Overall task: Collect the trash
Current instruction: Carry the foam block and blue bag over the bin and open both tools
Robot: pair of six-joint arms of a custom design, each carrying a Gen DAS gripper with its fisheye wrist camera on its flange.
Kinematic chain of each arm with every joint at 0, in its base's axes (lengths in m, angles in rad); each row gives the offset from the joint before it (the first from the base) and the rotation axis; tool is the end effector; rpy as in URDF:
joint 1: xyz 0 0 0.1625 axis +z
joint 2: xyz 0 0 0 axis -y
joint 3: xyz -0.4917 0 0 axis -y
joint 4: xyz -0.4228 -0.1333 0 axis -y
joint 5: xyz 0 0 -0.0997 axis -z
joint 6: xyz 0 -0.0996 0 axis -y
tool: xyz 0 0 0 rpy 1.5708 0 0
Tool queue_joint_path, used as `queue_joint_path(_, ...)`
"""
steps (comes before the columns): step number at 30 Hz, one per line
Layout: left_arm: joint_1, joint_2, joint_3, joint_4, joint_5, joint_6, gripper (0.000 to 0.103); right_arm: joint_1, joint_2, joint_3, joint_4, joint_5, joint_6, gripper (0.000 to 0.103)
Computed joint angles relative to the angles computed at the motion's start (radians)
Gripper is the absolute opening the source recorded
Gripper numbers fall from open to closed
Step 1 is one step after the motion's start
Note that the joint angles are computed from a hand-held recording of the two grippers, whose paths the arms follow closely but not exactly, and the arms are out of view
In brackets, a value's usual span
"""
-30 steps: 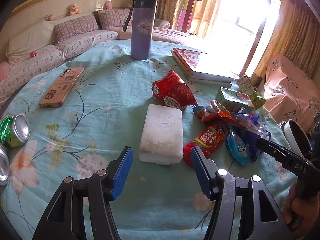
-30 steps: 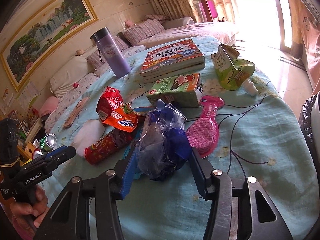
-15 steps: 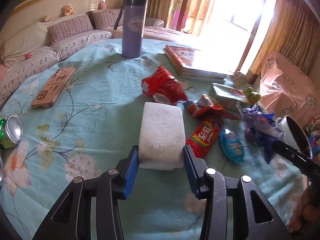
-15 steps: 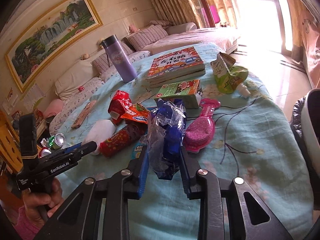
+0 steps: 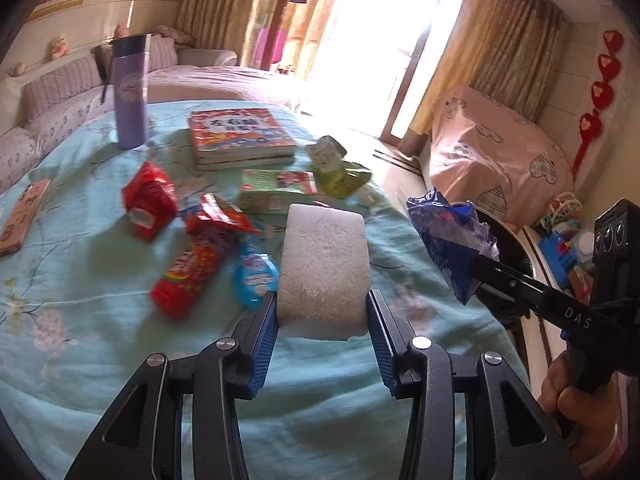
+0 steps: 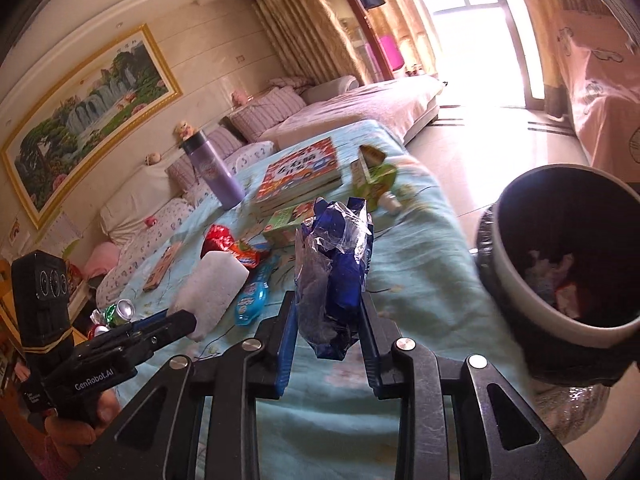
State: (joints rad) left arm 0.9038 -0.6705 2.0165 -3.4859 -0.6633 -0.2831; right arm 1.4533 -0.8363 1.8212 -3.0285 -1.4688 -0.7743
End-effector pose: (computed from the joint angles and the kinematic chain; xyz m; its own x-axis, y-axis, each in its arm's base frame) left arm -0.2026 -0.5997 0.0579 -0.8623 -0.1395 -0.4868 0.2919 0.6487 -0.7028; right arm 0.0607 -0.7092 0.1323 -0.7832 -0.5678 0.2536 -0.6200 0.6814 -0.3889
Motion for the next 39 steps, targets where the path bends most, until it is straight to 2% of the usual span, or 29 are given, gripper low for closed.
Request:
queue_joint_path(7, -0.004, 0.04, -0.066, 0.05, -0.033, 0.028, 0.043, -0.04, -0.035, -0.013, -0.014, 0.005, 0.022, 0.029)
queue_joint_path(21, -0.001, 0.152, -0.274, 0.147, -0.085, 0.111, 0.043, -0.095, -0.047, -0.077, -0.04, -0.013, 0.07, 0.029)
queue_joint_path(39, 0.034, 0.287, -0.556, 0.302, -0.175, 0.188, 0.043, -0.106, -0.024, -0.185, -0.014, -0.078, 0.073, 0.029)
